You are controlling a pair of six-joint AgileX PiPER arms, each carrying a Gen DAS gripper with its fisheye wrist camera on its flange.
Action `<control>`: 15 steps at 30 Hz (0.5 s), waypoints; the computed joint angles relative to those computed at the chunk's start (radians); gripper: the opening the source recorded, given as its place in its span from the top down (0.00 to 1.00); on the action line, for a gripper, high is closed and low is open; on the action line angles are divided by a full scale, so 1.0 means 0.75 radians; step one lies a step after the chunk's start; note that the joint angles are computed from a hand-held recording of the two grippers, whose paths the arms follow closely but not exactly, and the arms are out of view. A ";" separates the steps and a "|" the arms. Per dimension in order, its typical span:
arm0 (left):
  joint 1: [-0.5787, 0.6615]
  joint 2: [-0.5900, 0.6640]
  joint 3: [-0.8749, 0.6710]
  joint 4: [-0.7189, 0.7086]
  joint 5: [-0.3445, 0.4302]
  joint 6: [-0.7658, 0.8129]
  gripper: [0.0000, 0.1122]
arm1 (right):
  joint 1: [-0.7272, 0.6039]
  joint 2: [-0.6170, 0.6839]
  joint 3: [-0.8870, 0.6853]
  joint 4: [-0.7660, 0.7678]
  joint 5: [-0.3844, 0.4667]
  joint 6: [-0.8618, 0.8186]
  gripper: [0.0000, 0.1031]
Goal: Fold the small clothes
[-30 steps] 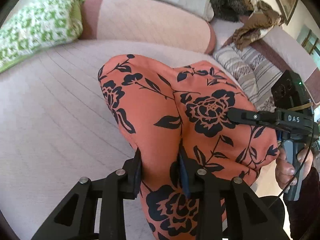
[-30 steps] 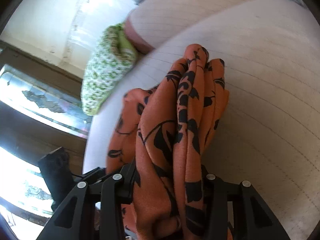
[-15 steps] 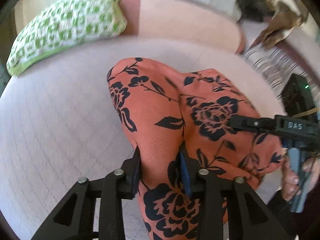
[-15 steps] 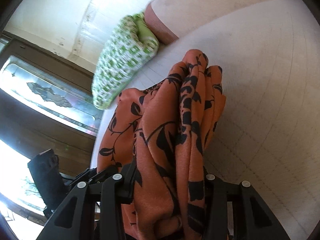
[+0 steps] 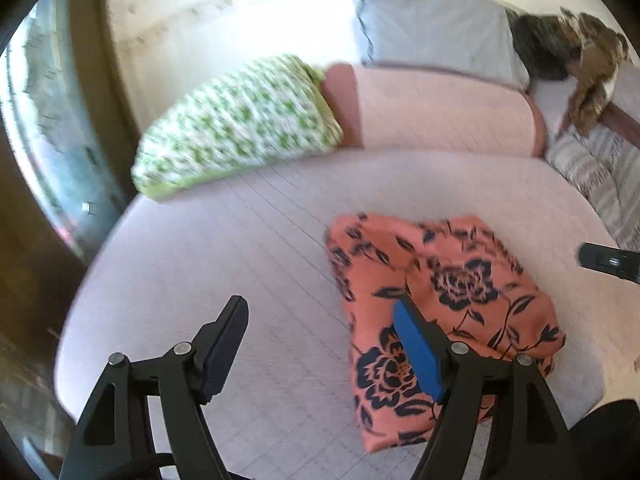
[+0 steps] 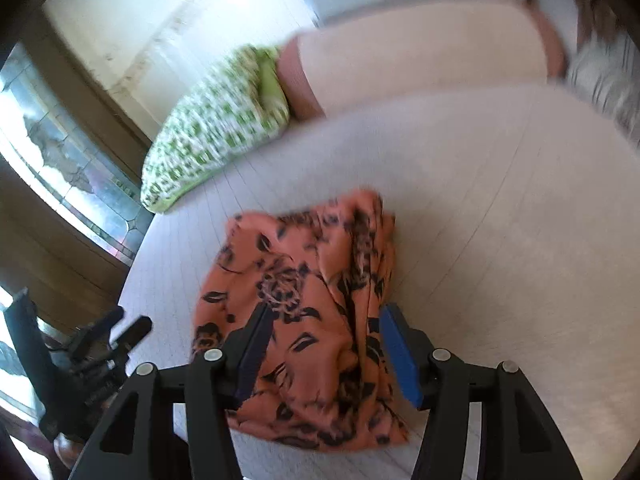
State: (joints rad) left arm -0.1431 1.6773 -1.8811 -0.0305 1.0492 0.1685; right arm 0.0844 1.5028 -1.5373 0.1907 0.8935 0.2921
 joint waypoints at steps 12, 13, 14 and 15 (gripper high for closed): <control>0.153 -0.253 -0.123 -0.051 0.090 0.026 0.25 | 0.651 -0.241 -0.172 -0.857 0.361 0.677 0.35; 0.165 -0.262 -0.131 -0.057 0.096 0.024 0.24 | 0.679 -0.245 -0.175 -0.884 0.374 0.691 0.35; 0.169 -0.281 -0.126 -0.031 0.087 0.002 0.23 | 0.722 -0.243 -0.186 -0.919 0.395 0.714 0.35; 0.156 -0.293 -0.115 0.006 0.070 -0.022 0.21 | 0.752 -0.239 -0.193 -0.943 0.409 0.733 0.35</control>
State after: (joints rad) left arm -0.0261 1.4578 -1.9672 -0.0257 1.1020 0.1519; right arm 0.6487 1.3234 -1.6818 -0.5164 1.2002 0.8417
